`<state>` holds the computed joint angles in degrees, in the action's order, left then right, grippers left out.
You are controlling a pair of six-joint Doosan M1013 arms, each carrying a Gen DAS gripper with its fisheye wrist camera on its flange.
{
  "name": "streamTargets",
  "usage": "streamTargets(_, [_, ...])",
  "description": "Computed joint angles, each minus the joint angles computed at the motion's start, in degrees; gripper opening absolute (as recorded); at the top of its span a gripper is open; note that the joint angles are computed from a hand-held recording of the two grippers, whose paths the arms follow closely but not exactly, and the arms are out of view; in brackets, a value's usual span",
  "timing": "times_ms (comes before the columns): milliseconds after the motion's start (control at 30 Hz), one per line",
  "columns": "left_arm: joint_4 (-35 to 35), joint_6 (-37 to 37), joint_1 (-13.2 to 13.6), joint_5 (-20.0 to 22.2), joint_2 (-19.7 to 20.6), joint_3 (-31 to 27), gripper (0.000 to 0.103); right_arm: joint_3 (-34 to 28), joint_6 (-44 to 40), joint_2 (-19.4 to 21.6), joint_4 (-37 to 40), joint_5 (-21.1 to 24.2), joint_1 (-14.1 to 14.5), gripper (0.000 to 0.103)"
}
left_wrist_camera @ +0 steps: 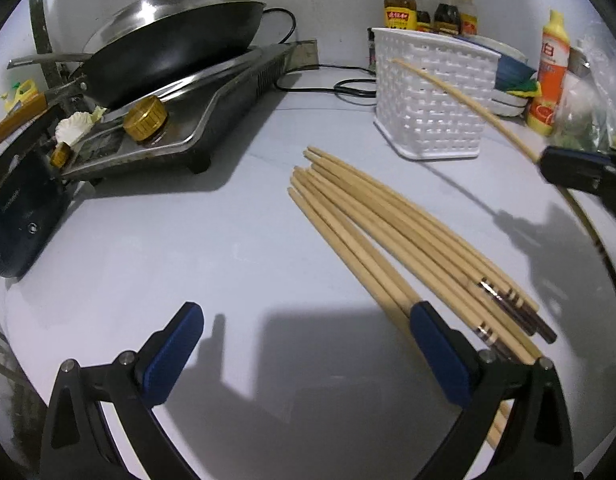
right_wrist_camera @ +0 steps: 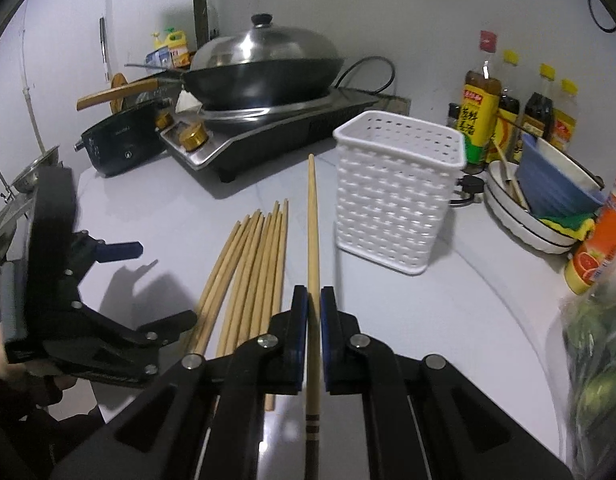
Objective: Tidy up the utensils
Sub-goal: 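Grasp another chopstick with the left gripper while the right gripper holds its chopstick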
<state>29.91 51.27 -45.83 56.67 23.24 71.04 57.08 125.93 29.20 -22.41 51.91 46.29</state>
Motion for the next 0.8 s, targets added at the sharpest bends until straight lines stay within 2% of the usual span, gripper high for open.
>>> streamTargets(133, [2.55,0.20,-0.40,1.78,0.46,-0.61,0.103,1.44,0.64,-0.82,-0.26,-1.33,-0.26,0.006])
streamTargets(233, [1.01,0.90,0.11,2.75,0.85,-1.49,0.103,1.88,0.14,-1.03,-0.30,-2.20,-0.41,0.006])
streamTargets(300, [0.41,1.96,0.34,5.07,1.77,-2.82,0.103,2.18,0.16,-1.21,-0.63,-2.85,-0.38,0.006])
streamTargets(467, [-0.36,4.45,0.95,6.34,3.29,-5.31,0.103,3.56,1.08,-2.07,-1.20,-4.61,-0.37,0.006])
streamTargets(500, [-1.25,4.92,1.28,6.35,3.64,-5.93,0.100,3.90,1.56,-2.31,-1.43,-4.90,-0.40,0.006])
streamTargets(567, [-3.75,5.48,2.05,5.49,3.79,-6.35,0.091,4.55,2.19,-2.77,-1.79,-5.37,-0.47,0.006])
streamTargets(667, [-8.32,6.84,3.04,3.88,3.60,-6.42,0.065,5.34,2.54,-3.43,-1.99,-5.90,-0.60,0.006])
streamTargets(733, [-9.96,8.41,3.19,3.71,3.55,-6.67,0.031,5.88,2.68,-3.89,-1.98,-6.39,-0.67,0.006])
streamTargets(800, [-11.08,9.47,3.15,3.40,3.42,-6.55,0.017,6.24,2.39,-4.19,-1.77,-6.95,-0.68,0.006])
